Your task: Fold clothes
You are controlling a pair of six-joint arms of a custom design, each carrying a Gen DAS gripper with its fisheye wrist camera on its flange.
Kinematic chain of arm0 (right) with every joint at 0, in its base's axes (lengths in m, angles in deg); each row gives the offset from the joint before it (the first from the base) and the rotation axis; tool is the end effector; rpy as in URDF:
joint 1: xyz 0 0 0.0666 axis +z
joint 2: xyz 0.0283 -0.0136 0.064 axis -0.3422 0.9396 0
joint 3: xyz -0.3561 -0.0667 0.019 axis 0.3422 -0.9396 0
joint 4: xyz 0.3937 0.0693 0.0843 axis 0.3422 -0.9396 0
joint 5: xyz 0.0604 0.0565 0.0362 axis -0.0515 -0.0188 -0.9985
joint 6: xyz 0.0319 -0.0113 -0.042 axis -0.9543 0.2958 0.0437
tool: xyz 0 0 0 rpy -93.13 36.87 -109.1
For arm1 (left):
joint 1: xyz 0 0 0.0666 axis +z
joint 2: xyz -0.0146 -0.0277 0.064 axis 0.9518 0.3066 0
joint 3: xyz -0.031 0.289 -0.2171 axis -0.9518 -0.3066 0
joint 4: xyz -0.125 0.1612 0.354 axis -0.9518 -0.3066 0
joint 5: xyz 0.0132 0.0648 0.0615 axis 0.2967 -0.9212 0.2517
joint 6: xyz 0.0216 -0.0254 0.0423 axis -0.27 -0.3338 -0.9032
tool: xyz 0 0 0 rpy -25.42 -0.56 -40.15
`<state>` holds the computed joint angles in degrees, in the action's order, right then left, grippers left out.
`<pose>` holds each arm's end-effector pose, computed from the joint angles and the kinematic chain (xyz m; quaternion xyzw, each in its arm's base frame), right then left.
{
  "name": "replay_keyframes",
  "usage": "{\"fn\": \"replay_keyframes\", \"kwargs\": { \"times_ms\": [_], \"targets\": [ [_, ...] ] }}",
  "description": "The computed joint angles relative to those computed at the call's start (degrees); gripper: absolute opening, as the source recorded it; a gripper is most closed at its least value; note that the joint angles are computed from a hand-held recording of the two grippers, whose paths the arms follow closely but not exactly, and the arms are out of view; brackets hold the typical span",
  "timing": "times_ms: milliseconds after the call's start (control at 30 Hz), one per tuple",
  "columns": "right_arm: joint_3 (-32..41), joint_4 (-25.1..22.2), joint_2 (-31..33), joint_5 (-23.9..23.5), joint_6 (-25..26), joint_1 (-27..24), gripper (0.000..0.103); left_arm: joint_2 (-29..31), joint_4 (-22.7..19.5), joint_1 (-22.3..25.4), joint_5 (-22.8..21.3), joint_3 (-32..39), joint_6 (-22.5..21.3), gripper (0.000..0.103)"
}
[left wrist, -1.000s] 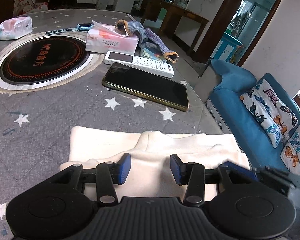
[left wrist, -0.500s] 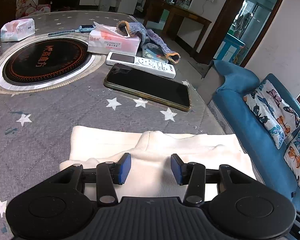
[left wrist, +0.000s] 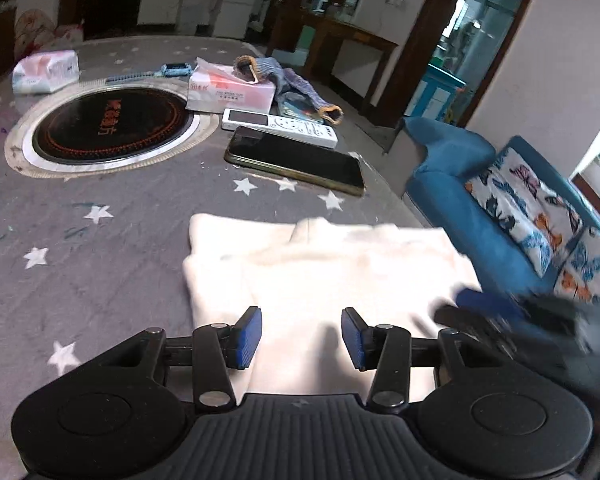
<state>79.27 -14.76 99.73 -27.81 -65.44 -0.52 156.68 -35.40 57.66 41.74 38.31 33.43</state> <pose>0.5534 0.1892 0.3532 -0.0054 0.8979 0.0555 0.4367 0.6453 -0.1801 0.3618 0.1875 0.9049 -0.2069 0.3212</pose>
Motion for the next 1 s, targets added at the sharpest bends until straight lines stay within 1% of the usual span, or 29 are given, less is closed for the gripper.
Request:
{"fn": "replay_keyframes", "kwargs": {
  "times_ms": [133,167,333,433,567,700,767,900,1000],
  "targets": [
    [5.6,-1.5,5.3,0.5,1.9,0.7,0.031,-2.1,1.3,0.3,-0.1,-3.5,-2.3,0.047],
    [7.1,-2.0,6.7,1.2,2.7,1.0,0.031,-2.3,1.5,0.2,-0.3,-4.1,-3.0,0.047],
    [11.6,-3.8,10.6,3.7,4.7,1.2,0.031,-2.5,2.1,0.6,-0.1,-5.0,-4.8,0.048],
    [14.0,-4.8,12.7,4.1,4.0,0.7,0.031,-2.5,2.1,0.7,0.3,-5.1,-5.1,0.048],
    [15.1,-4.1,13.7,4.5,2.2,0.0,0.031,-2.6,1.7,0.8,0.4,-5.0,-4.8,0.048],
    [13.4,-3.6,11.9,3.2,1.3,-0.4,0.031,-3.3,2.1,1.1,-0.5,-5.3,-3.9,0.048],
    [10.7,-2.5,9.6,3.3,1.5,-0.1,0.032,-3.6,2.7,1.4,-1.1,-5.7,-3.4,0.048],
    [4.6,-0.8,4.6,1.6,1.6,0.8,0.032,-3.6,2.9,1.5,-2.5,-6.5,-4.0,0.048],
    [1.7,-1.2,2.2,1.2,1.6,2.0,0.033,-3.4,2.6,1.5,-3.5,-6.8,-3.6,0.049]
  ]
}}
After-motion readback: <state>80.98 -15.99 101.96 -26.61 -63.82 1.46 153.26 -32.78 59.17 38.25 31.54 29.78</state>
